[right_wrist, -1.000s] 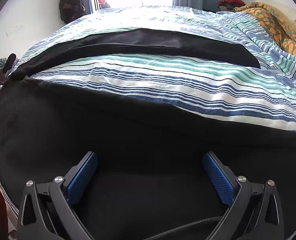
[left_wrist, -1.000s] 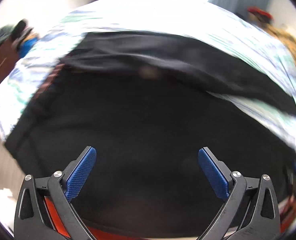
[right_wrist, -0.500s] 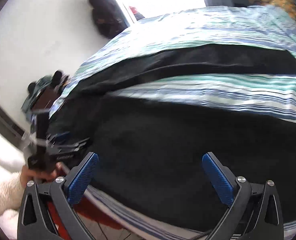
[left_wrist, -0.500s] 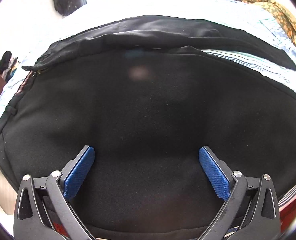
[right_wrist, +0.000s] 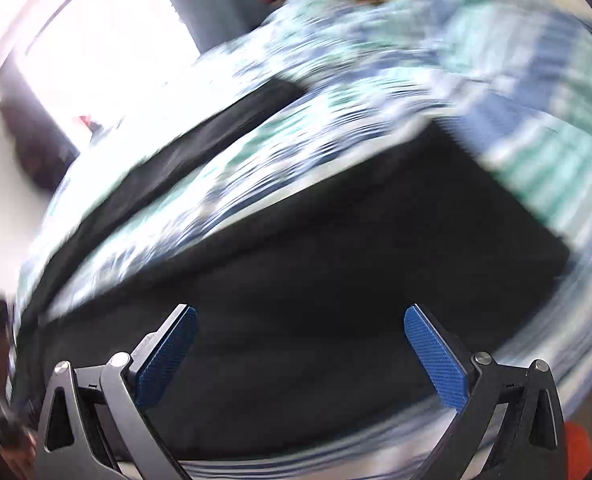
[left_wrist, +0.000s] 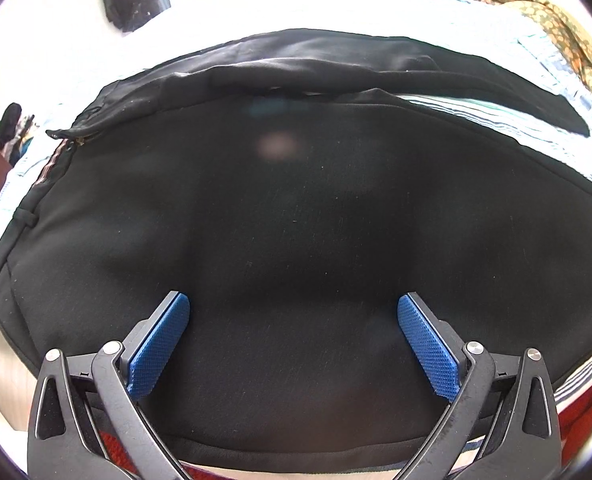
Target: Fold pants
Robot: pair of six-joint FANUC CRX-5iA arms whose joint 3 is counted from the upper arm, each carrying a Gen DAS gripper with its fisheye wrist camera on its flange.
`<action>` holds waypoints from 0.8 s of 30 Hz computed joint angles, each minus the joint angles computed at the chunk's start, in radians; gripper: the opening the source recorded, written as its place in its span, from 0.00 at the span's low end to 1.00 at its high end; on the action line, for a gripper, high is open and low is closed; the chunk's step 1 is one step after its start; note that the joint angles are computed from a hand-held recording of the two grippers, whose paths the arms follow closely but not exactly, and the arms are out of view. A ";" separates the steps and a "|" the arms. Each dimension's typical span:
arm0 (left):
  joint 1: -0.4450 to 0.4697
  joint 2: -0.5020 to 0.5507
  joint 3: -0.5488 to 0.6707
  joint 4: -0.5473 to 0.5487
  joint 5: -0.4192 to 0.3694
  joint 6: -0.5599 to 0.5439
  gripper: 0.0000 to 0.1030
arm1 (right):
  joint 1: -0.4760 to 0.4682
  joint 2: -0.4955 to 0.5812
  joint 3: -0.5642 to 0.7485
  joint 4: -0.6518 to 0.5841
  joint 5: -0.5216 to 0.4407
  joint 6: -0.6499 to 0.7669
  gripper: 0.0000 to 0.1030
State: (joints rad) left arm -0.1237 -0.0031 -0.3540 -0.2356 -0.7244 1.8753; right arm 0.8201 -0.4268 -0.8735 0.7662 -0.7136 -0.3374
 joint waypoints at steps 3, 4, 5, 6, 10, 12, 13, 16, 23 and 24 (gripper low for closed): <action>-0.022 0.002 0.036 -0.030 -0.065 0.053 0.99 | 0.066 -0.017 0.021 0.008 -0.110 -0.008 1.00; -0.025 0.001 0.051 -0.023 -0.093 0.049 0.99 | 0.080 -0.014 0.042 -0.011 -0.122 0.028 0.99; -0.021 -0.005 0.059 0.003 -0.104 0.023 0.99 | 0.091 -0.024 0.058 -0.029 -0.112 0.064 0.99; -0.018 -0.013 0.063 0.028 -0.099 0.002 0.99 | 0.099 -0.041 0.073 -0.049 -0.106 0.110 0.99; -0.004 0.025 0.169 0.080 -0.098 -0.042 0.99 | 0.152 -0.052 0.108 0.009 -0.097 0.220 1.00; -0.003 0.096 0.273 0.083 -0.122 -0.034 0.99 | 0.140 0.014 0.129 0.012 -0.044 0.263 1.00; -0.010 0.142 0.340 0.066 -0.138 -0.020 0.99 | 0.129 0.043 0.137 -0.011 -0.011 0.296 1.00; -0.042 0.296 0.543 0.015 -0.186 -0.013 0.99 | 0.110 0.117 0.191 -0.186 0.039 0.454 1.00; -0.119 0.661 0.908 -0.044 -0.434 0.099 0.99 | 0.081 0.131 0.222 -0.300 0.138 0.618 1.00; -0.141 0.657 0.908 -0.081 -0.417 0.125 0.99 | 0.074 0.134 0.226 -0.310 0.141 0.638 1.00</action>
State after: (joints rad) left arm -0.2647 0.6543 0.5544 -0.3168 -1.1417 2.0004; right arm 0.8943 -0.2930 -0.6477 0.4567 -0.5722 0.3011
